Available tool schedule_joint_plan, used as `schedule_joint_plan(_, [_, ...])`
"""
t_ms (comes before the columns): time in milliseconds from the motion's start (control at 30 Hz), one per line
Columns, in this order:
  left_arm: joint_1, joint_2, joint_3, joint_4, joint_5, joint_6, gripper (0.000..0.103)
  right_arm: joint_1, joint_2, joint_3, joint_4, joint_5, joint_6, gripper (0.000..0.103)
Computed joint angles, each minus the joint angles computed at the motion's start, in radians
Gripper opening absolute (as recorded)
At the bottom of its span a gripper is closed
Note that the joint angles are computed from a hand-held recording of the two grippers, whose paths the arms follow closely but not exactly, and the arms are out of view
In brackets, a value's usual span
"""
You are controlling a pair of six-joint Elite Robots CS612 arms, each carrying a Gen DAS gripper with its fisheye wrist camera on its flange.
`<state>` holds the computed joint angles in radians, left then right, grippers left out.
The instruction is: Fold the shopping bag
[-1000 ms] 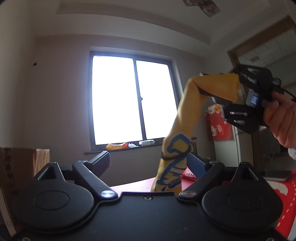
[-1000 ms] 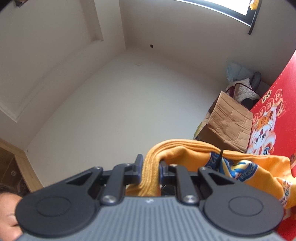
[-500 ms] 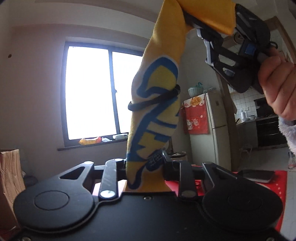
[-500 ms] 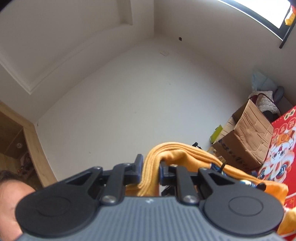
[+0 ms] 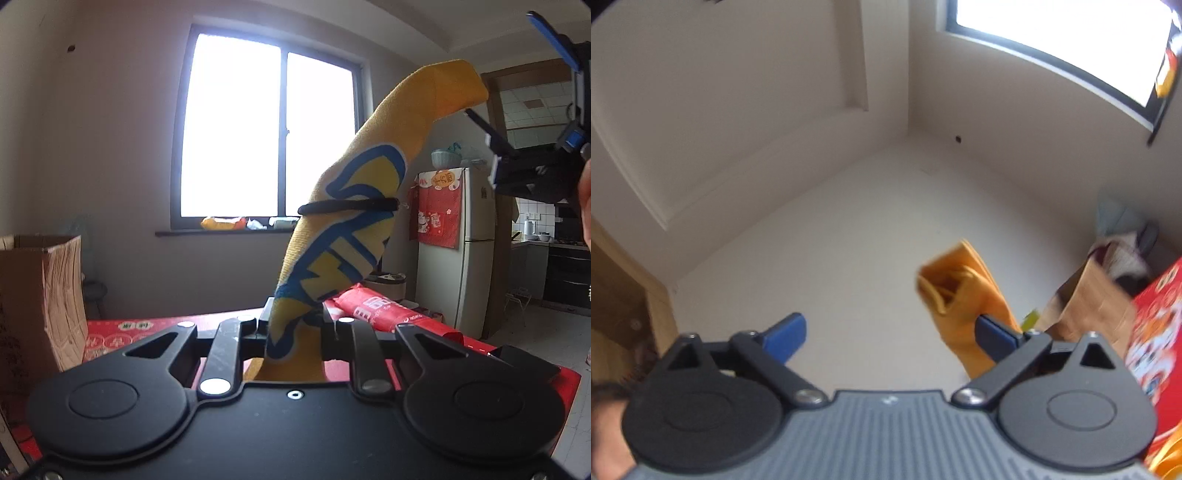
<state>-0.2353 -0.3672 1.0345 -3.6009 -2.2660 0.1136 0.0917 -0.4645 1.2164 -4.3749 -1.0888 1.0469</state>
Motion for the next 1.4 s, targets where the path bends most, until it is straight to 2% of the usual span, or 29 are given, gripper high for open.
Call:
schedule_joint_plan(33, [-0.003,-0.001,0.003,0.018,0.010,0.003,0.019,0.004,-0.013,0.028,0.027,-0.019,-0.067,0.093])
schedule_joint_plan(100, [-0.010,-0.001,0.010,0.044,0.027,0.018,0.019,0.018,-0.047,0.100,0.134,-0.081,-0.277,0.089])
schedule_joint_plan(133, [-0.014,-0.001,0.013,0.057,0.035,0.024,0.019,0.029,-0.063,0.132,0.198,-0.128,-0.382,0.081])
schedule_joint_plan(200, [-0.022,-0.001,0.020,0.079,0.051,0.040,0.019,0.057,-0.089,0.178,0.327,-0.244,-0.591,0.058])
schedule_joint_plan(233, [-0.026,-0.001,0.026,0.084,0.057,0.053,0.019,0.072,-0.096,0.187,0.383,-0.304,-0.696,0.036])
schedule_joint_plan(267, [-0.030,-0.001,0.031,0.089,0.063,0.067,0.019,0.085,-0.099,0.189,0.431,-0.361,-0.800,0.029])
schedule_joint_plan(333, [-0.034,0.002,0.036,0.091,0.063,0.063,0.019,0.126,-0.094,0.176,0.526,-0.515,-1.006,0.031])
schedule_joint_plan(367, [-0.036,0.004,0.038,0.090,0.062,0.057,0.019,0.135,-0.089,0.168,0.547,-0.550,-1.064,0.035])
schedule_joint_plan(400, [-0.037,0.005,0.039,0.089,0.057,0.053,0.019,0.133,-0.086,0.166,0.561,-0.542,-1.081,0.038])
schedule_joint_plan(433, [-0.028,0.005,0.044,0.087,0.043,0.055,0.019,0.127,-0.085,0.165,0.574,-0.507,-1.056,0.044])
schedule_joint_plan(500, [-0.015,0.005,0.050,0.075,0.022,0.055,0.019,0.104,-0.077,0.159,0.559,-0.393,-0.900,0.054])
schedule_joint_plan(533, [-0.013,0.009,0.045,0.072,0.018,0.048,0.019,0.097,-0.071,0.154,0.534,-0.354,-0.838,0.067])
schedule_joint_plan(567, [-0.013,0.011,0.043,0.068,0.015,0.038,0.019,0.091,-0.064,0.147,0.514,-0.323,-0.778,0.074])
schedule_joint_plan(600, [-0.014,0.011,0.044,0.066,0.015,0.031,0.019,0.087,-0.054,0.134,0.494,-0.309,-0.718,0.073])
schedule_joint_plan(633, [-0.014,0.012,0.043,0.064,0.013,0.024,0.019,0.087,-0.043,0.116,0.483,-0.309,-0.681,0.067])
schedule_joint_plan(667, [-0.013,0.013,0.043,0.061,0.009,0.015,0.019,0.087,-0.033,0.098,0.478,-0.316,-0.654,0.042])
schedule_joint_plan(700, [-0.012,0.014,0.042,0.059,0.005,0.009,0.019,0.086,-0.025,0.082,0.481,-0.315,-0.625,0.032])
schedule_joint_plan(733, [-0.011,0.013,0.039,0.059,0.002,0.005,0.019,0.082,-0.019,0.068,0.501,-0.304,-0.585,0.028])
schedule_joint_plan(800, [-0.011,0.013,0.040,0.055,0.008,0.011,0.019,0.079,-0.011,0.055,0.518,-0.301,-0.510,0.034])
schedule_joint_plan(900, [-0.014,0.013,0.044,0.052,0.016,0.022,0.019,0.075,0.011,0.025,0.522,-0.298,-0.419,0.036])
schedule_joint_plan(967, [-0.016,0.015,0.043,0.042,0.009,0.027,0.019,0.075,0.017,0.017,0.533,-0.298,-0.380,0.043])
schedule_joint_plan(1000, [-0.016,0.018,0.041,0.037,0.010,0.028,0.019,0.076,0.021,0.011,0.536,-0.303,-0.372,0.042])
schedule_joint_plan(1067, [-0.016,0.021,0.039,0.018,0.017,0.025,0.019,0.080,0.028,0.000,0.527,-0.316,-0.377,0.024])
schedule_joint_plan(1133, [-0.013,0.024,0.037,0.002,-0.003,0.016,0.023,0.079,0.028,0.001,0.496,-0.307,-0.380,0.014])
schedule_joint_plan(1233, [-0.011,0.038,0.011,-0.035,-0.022,0.007,0.027,0.081,0.001,0.031,0.462,-0.319,-0.453,0.012])
schedule_joint_plan(1333, [-0.010,0.036,0.006,-0.124,-0.042,-0.013,0.028,0.086,-0.031,0.037,0.447,-0.326,-0.551,0.012])
schedule_joint_plan(1400, [-0.002,0.024,-0.001,-0.194,-0.086,-0.070,0.027,0.091,-0.059,0.058,0.406,-0.324,-0.633,0.012])
